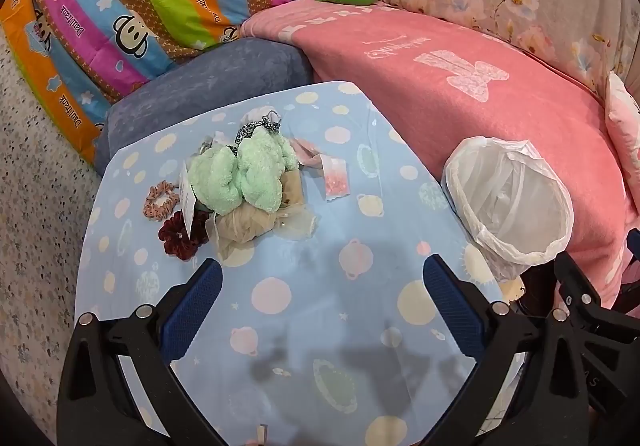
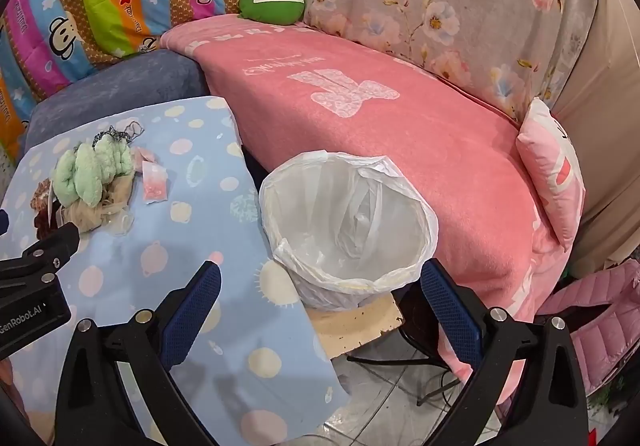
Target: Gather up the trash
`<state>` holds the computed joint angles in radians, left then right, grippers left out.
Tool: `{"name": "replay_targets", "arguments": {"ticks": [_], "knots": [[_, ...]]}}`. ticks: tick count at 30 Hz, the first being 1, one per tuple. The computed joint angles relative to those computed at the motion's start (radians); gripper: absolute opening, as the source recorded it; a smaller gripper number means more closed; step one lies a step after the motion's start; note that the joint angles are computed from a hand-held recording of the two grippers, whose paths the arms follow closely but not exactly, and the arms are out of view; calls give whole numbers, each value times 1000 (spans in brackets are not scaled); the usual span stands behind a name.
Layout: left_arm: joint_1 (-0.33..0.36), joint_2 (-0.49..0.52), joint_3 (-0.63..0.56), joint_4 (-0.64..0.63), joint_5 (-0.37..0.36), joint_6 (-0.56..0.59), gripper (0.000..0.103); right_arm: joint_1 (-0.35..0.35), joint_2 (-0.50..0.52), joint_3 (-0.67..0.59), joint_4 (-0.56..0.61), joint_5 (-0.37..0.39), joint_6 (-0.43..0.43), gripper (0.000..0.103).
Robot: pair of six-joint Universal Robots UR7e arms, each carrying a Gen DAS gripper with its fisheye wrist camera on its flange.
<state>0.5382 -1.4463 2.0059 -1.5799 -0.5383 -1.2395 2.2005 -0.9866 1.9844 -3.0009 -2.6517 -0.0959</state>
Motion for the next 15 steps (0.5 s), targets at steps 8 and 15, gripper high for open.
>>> {"name": "replay_targets", "arguments": {"ticks": [8, 15], "knots": [[0, -1, 2, -2, 1, 1, 96, 1, 0, 0, 2, -1, 2, 96], [0, -2, 2, -2, -1, 1, 96, 2, 1, 0, 3, -1, 4, 96]]}}
